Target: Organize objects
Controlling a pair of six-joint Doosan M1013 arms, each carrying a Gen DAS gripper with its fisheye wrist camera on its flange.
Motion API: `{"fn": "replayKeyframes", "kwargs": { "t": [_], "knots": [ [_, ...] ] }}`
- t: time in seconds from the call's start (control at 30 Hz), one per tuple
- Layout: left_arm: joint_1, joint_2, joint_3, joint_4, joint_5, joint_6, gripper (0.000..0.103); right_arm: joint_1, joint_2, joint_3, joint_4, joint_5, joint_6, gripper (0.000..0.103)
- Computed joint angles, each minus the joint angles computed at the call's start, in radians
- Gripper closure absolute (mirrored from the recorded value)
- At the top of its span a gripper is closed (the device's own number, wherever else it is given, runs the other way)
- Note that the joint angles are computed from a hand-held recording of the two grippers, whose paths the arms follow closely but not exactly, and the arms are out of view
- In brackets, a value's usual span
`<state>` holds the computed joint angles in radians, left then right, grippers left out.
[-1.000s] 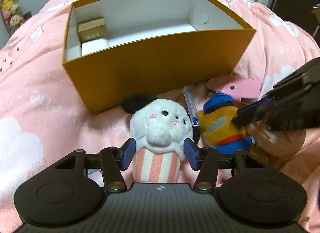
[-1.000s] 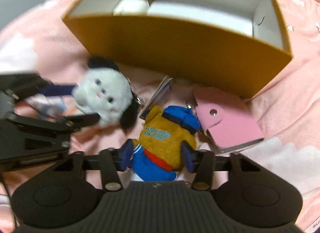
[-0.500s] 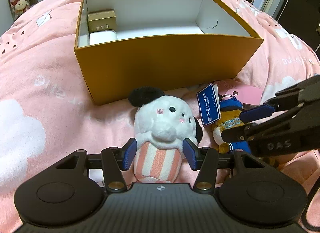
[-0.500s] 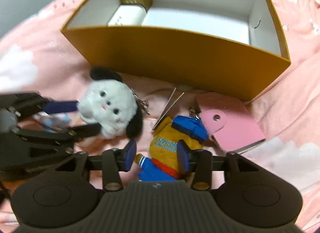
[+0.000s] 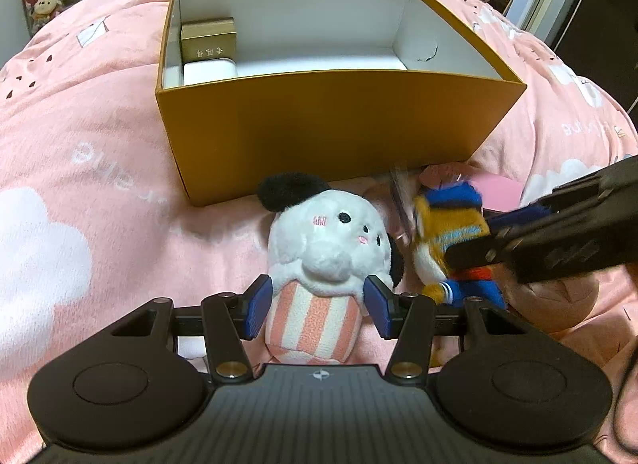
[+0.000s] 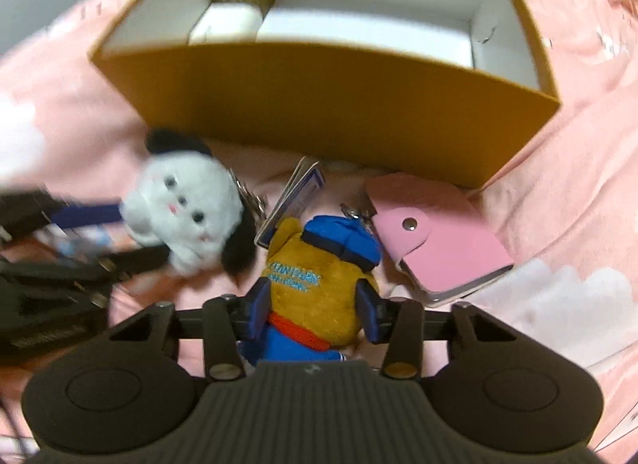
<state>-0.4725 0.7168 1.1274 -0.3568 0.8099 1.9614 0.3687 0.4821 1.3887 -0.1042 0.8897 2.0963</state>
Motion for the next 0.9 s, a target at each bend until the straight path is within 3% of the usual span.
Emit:
{"fn": "replayKeyframes", "kwargs": {
  "t": [0.07, 0.1, 0.13, 0.2, 0.27, 0.33, 0.53, 0.57, 0.63, 0.67, 0.77, 0.9],
  "knots": [
    [0.0, 0.001, -0.002, 0.004, 0.002, -0.001, 0.045, -0.019, -0.027, 0.027, 0.099, -0.071, -0.04, 0.063],
    [0.0, 0.001, -0.003, 0.009, 0.002, -0.004, 0.045, -0.022, -0.037, 0.033, 0.127, -0.096, -0.053, 0.092],
    [0.001, 0.001, -0.004, 0.003, 0.004, -0.002, 0.045, -0.028, -0.047, 0.045, 0.169, -0.137, -0.076, 0.101],
    [0.003, 0.001, -0.005, 0.0, 0.007, -0.003, 0.045, -0.051, -0.055, 0.059, 0.347, -0.2, -0.176, 0.101],
    [0.004, 0.0, -0.003, -0.003, 0.005, -0.003, 0.045, -0.057, -0.04, 0.042, 0.383, -0.176, -0.179, 0.1],
    [0.005, -0.002, 0.001, -0.008, 0.003, 0.0, 0.045, -0.042, -0.022, 0.018, 0.26, -0.125, -0.096, 0.097],
    [0.007, 0.0, 0.0, -0.015, 0.005, 0.006, 0.045, -0.017, -0.013, 0.013, 0.129, -0.011, -0.045, 0.099],
    [0.007, -0.001, 0.001, -0.016, 0.004, 0.007, 0.045, -0.01, -0.014, 0.014, 0.074, 0.003, -0.008, 0.096],
    [0.008, 0.0, -0.001, -0.018, 0.006, 0.006, 0.045, 0.003, -0.016, 0.015, -0.04, 0.04, 0.064, 0.079],
    [0.008, 0.002, -0.003, -0.016, 0.008, 0.005, 0.045, 0.007, -0.016, 0.017, -0.081, 0.053, 0.083, 0.079],
    [0.005, 0.002, -0.006, -0.008, 0.01, 0.006, 0.045, -0.001, -0.034, 0.042, -0.064, 0.033, 0.088, 0.075],
    [0.004, 0.001, -0.006, -0.003, 0.01, 0.003, 0.045, 0.015, -0.041, 0.035, -0.073, -0.01, 0.053, 0.059]
  ]
}}
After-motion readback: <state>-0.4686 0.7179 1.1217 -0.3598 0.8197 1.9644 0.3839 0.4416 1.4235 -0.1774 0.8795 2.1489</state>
